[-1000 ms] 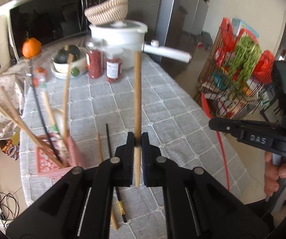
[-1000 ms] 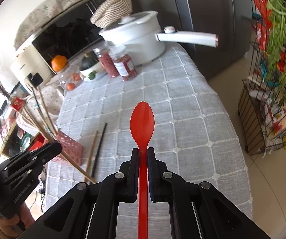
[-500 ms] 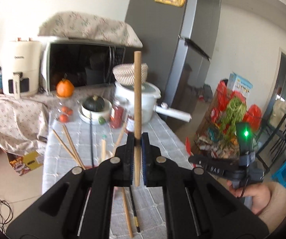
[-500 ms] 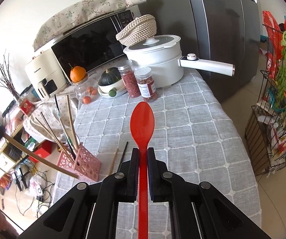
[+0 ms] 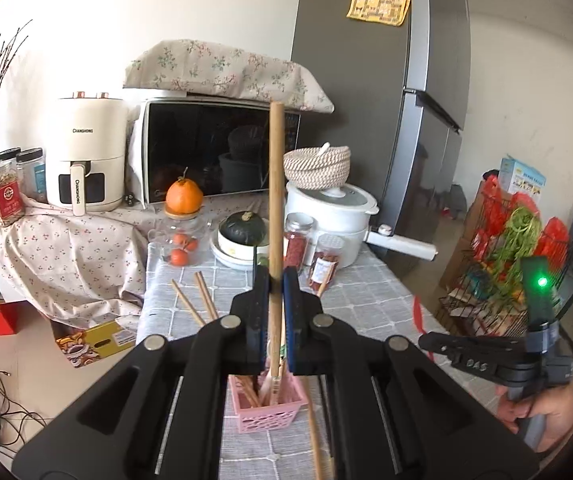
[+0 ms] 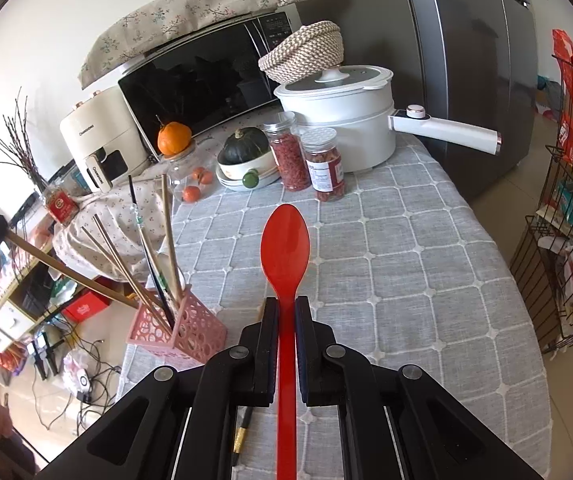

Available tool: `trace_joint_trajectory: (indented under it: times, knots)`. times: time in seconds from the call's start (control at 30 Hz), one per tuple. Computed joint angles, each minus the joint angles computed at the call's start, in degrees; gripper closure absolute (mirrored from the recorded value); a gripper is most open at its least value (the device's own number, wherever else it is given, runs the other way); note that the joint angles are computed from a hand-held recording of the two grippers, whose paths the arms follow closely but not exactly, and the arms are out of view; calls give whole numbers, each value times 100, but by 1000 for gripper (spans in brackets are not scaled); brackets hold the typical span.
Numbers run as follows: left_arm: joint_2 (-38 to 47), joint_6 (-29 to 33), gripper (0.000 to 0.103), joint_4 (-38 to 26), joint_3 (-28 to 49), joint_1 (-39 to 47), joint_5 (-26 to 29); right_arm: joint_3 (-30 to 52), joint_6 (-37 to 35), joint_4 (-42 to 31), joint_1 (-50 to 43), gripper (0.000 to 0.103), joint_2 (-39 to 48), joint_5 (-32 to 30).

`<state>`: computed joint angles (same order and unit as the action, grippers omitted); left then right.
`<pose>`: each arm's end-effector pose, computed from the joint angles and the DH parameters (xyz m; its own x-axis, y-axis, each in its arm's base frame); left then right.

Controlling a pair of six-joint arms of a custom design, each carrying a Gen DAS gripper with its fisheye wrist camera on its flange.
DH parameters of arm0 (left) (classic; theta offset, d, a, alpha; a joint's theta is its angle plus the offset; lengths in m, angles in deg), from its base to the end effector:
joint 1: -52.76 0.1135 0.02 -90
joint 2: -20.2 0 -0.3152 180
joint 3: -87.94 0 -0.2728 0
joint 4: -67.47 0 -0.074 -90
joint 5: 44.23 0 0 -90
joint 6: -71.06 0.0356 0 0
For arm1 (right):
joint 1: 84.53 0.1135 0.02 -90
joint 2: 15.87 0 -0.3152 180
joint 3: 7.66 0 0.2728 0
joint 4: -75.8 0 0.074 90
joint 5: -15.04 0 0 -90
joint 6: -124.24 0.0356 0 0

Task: Organize utensils
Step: 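Insert the wooden chopstick into the basket with the left tool while the right tool carries the red spoon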

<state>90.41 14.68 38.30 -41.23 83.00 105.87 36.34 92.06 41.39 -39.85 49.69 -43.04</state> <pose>0.2154 0.0899 0.2508 -0.4037 0.0841 -0.9110 0.5623 0.8083 -0.1746 0.1566 0.1284 0.2138 -0.6409 0.3766 -0.6689 0.2929 0.9254 0.2403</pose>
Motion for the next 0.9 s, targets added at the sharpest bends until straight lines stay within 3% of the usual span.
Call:
trace_joint_trajectory:
  times: [0.1, 0.23, 0.63, 0.73, 0.8, 0.9]
  knots:
    - [169, -1, 95, 355, -130, -292, -458, 15, 17, 158, 56, 95, 111, 59]
    - [619, 54, 95, 294, -39, -561, -986, 5, 23, 371, 139, 95, 211, 200]
    - [1188, 331, 95, -235, 183, -864, -1543, 18, 31, 1543, 405, 95, 709, 1010]
    - [1164, 408, 87, -435, 260, -775, -1514, 44, -80, 2118, 574, 95, 977, 1416]
    - [1119, 427, 76, -619, 344, -631, -1503, 112, -159, 2412, 700, 95, 1182, 1785]
    - [1116, 480, 72, -829, 480, -461, -1718, 282, -181, 2711, 882, 95, 1536, 2388]
